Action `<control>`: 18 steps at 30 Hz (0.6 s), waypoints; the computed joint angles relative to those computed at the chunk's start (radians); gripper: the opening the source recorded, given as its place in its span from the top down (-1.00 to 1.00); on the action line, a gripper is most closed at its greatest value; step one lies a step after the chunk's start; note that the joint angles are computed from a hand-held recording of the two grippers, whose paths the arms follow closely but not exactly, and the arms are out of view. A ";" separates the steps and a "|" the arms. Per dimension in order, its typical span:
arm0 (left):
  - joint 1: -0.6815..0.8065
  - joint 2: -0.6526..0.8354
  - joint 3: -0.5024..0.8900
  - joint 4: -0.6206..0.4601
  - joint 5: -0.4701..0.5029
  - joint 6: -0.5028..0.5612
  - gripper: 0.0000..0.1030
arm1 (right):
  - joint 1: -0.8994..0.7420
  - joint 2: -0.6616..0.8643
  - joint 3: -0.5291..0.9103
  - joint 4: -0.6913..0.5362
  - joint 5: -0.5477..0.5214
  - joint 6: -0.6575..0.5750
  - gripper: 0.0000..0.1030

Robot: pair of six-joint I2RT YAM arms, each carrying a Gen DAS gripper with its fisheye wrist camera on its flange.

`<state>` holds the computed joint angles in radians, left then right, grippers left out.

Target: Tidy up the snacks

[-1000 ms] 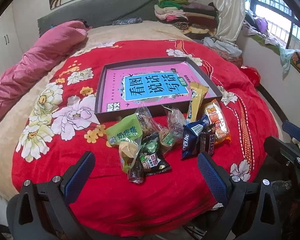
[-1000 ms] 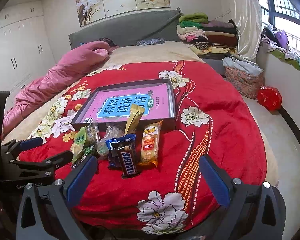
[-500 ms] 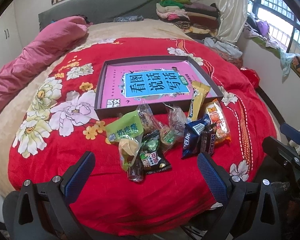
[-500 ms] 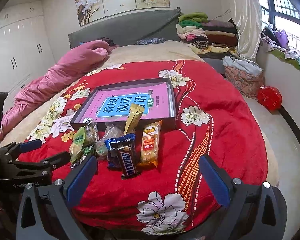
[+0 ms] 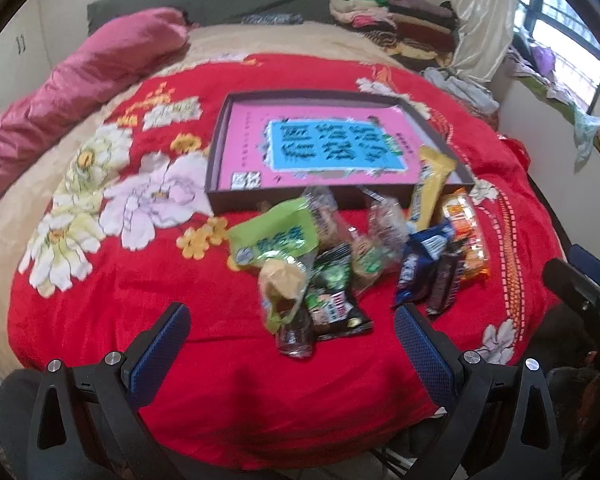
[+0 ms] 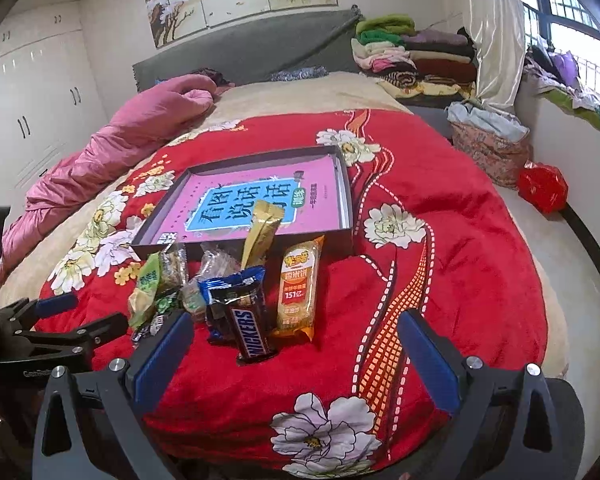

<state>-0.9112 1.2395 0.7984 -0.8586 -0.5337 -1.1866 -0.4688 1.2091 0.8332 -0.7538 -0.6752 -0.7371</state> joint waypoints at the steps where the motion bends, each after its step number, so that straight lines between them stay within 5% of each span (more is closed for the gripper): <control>1: 0.010 -0.005 -0.011 0.008 0.010 0.001 -0.97 | 0.014 0.016 0.001 0.015 0.013 0.014 -0.99; 16: 0.235 -0.045 -0.174 0.259 0.208 0.133 -0.85 | 0.110 0.220 0.057 0.101 0.081 0.086 -0.99; 18: 0.251 -0.033 -0.174 0.280 0.222 0.152 -0.59 | 0.115 0.244 0.070 0.107 0.082 0.096 -0.99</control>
<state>-0.6605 1.2061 0.6246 -0.5791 -0.3114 -1.0345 -0.3541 1.4533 0.9033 -0.6472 -0.5934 -0.6406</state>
